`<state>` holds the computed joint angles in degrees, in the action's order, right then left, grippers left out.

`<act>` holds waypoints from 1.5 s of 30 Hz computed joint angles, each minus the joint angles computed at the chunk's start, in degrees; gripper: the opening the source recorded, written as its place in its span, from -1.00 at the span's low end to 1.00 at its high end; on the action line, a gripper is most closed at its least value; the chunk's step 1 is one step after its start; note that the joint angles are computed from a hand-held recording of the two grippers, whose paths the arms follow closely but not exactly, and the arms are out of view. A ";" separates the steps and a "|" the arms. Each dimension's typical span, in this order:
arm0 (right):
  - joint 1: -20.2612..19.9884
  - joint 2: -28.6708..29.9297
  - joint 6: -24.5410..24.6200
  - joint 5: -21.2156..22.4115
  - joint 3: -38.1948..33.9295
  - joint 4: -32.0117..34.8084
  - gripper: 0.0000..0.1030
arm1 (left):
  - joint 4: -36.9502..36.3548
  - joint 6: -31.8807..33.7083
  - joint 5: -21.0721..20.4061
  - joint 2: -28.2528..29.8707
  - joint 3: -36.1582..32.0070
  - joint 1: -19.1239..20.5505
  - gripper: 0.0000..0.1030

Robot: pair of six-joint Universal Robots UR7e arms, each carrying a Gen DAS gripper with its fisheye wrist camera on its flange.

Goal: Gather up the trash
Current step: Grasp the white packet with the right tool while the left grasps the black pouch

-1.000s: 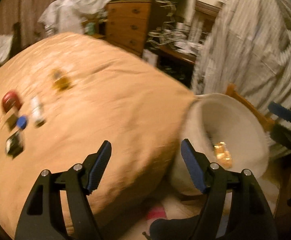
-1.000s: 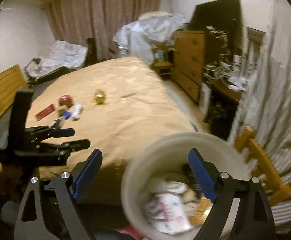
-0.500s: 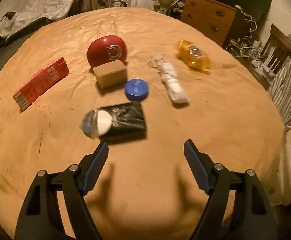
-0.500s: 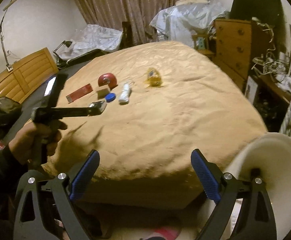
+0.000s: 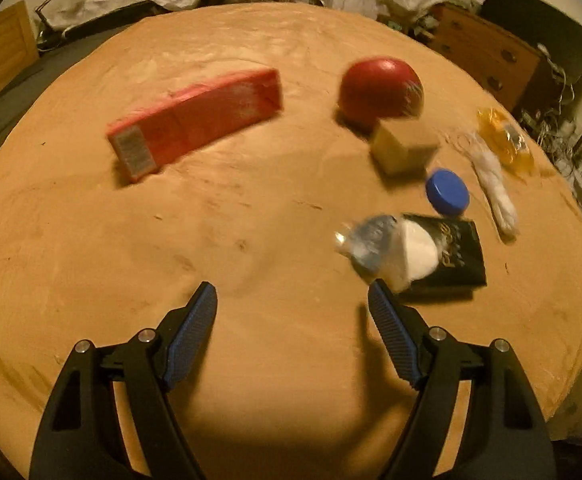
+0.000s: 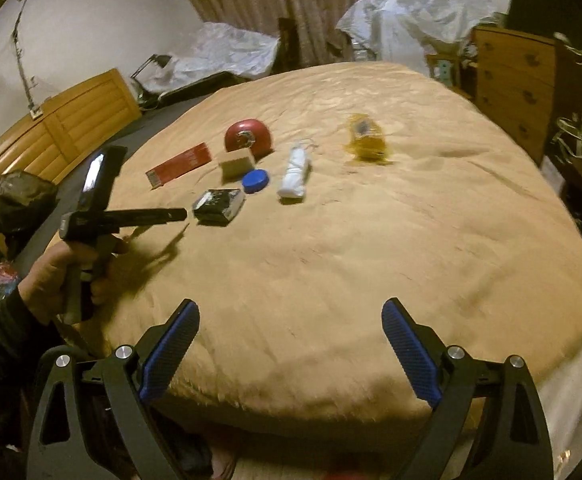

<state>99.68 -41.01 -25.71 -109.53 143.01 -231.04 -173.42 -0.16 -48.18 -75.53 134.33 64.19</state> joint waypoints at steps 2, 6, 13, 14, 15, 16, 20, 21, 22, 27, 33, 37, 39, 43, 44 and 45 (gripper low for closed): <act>-0.62 0.69 0.17 0.90 -3.79 4.92 0.79 | -1.20 5.38 -1.45 -0.45 0.72 -0.55 0.46; -1.34 1.90 0.26 1.64 -9.73 12.12 0.79 | -3.91 19.68 -7.85 -1.28 1.67 -2.27 0.47; -3.67 1.82 3.92 5.34 -20.80 26.97 0.79 | 2.82 32.85 -14.53 2.58 -5.12 -1.32 0.55; -4.03 1.68 4.92 6.24 -23.15 30.35 0.79 | 4.08 34.10 -15.29 3.08 -6.04 -0.84 0.55; -4.20 1.83 5.53 6.78 -25.10 32.78 0.79 | 5.61 35.45 -15.85 3.56 -7.03 -0.61 0.55; -4.19 1.93 6.00 7.02 -26.45 34.56 0.76 | 5.84 36.61 -16.01 4.60 -7.63 -0.61 0.55; -3.21 3.97 6.88 6.47 -34.12 43.36 0.44 | 7.85 40.31 -17.07 5.81 -9.04 0.46 0.55; -2.75 5.04 7.08 5.18 -36.46 45.44 0.33 | 7.64 40.67 -17.00 6.59 -9.21 0.44 0.55; -2.36 6.16 7.28 3.77 -38.65 47.10 0.32 | 7.57 40.97 -17.32 7.15 -9.43 0.60 0.55; -1.20 10.45 6.97 -1.54 -45.46 50.72 0.27 | 7.73 40.79 -19.30 8.22 -10.19 1.63 0.53; 0.74 14.15 2.39 -9.35 -48.30 48.01 -0.05 | 7.96 40.30 -19.94 8.53 -9.17 1.21 0.20; 0.29 13.41 1.80 -8.98 -46.29 44.87 -0.44 | 5.50 37.20 -19.13 8.67 -8.14 0.75 -0.08; 0.06 12.91 1.32 -8.14 -44.83 42.61 -0.45 | 4.65 35.09 -19.00 8.23 -7.60 0.73 -0.30; -0.33 10.95 1.55 -5.19 -39.72 35.57 -0.45 | 1.70 30.45 -17.17 7.41 -5.90 0.26 -0.60; -0.30 10.57 1.52 -4.89 -38.55 34.03 -0.45 | 0.76 29.45 -16.69 7.06 -5.21 0.06 -0.60; -0.19 10.12 1.18 -4.69 -36.97 31.86 -0.45 | -1.07 28.20 -16.25 6.49 -3.93 -0.28 -0.61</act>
<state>99.49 -30.89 -24.53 -114.22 106.04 -199.18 -174.49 28.03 -64.44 -69.04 130.39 63.91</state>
